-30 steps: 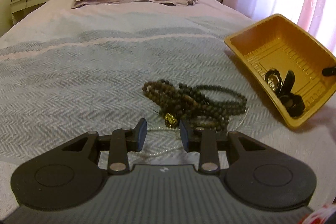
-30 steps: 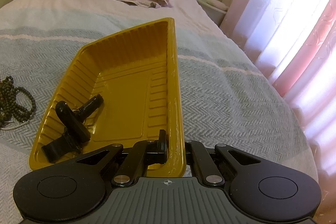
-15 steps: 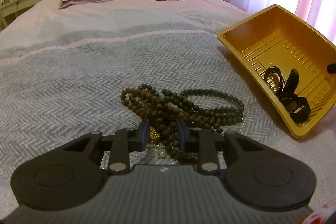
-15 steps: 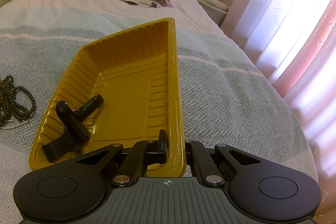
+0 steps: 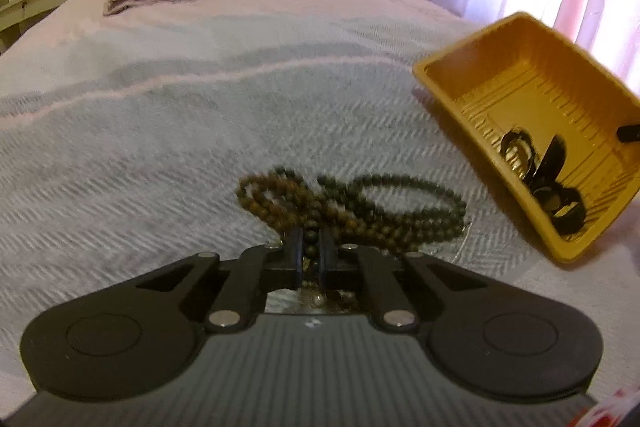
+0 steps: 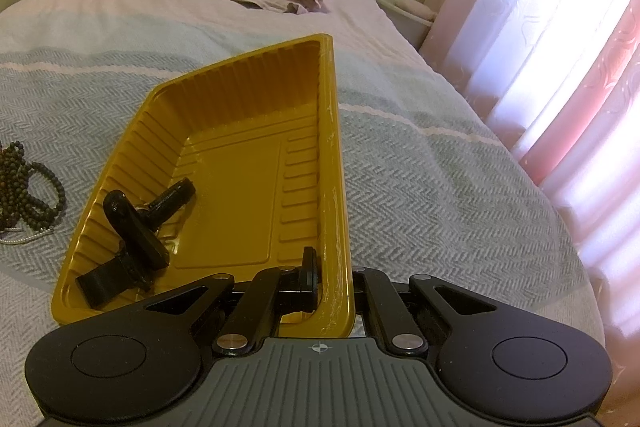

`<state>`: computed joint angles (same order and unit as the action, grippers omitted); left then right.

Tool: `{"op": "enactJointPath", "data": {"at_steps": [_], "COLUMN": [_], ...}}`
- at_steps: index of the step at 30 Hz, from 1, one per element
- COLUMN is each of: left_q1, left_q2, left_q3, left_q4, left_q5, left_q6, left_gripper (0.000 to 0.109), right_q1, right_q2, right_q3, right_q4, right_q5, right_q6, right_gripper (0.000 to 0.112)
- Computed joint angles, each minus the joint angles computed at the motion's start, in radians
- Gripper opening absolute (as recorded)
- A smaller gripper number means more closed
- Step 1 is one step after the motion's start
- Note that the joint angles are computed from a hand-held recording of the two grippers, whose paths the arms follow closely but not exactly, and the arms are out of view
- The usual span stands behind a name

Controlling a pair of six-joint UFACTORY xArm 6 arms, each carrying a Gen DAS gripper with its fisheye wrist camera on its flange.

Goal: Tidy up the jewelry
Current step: 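Lift the bead bracelets high and carry them over the tray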

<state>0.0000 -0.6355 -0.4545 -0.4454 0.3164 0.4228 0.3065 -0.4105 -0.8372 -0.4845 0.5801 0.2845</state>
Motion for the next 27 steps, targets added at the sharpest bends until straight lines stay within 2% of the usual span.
{"op": "enactJointPath", "data": {"at_steps": [7, 15, 23, 27], "left_q1": [0.046, 0.053, 0.048, 0.027], "left_q2": [-0.047, 0.005, 0.092, 0.14], "left_q3": [-0.105, -0.286, -0.513, -0.61], "left_q4": [-0.098, -0.136, -0.192, -0.187], "left_q5": [0.057, 0.094, 0.17, 0.165], "left_q6": [0.21, 0.378, 0.482, 0.493], "left_gripper": [0.006, 0.006, 0.006, 0.006], "right_q1": [0.009, 0.012, 0.016, 0.014], "right_q2": [-0.006, -0.009, -0.009, -0.008], "right_q3": [0.001, 0.0, -0.006, -0.008], "right_q4": [-0.011, -0.016, -0.026, -0.024], "right_q5": [0.003, 0.008, 0.01, 0.012], "right_q6": [0.007, 0.01, 0.01, 0.006], "right_gripper": [0.003, 0.003, 0.003, 0.003]}}
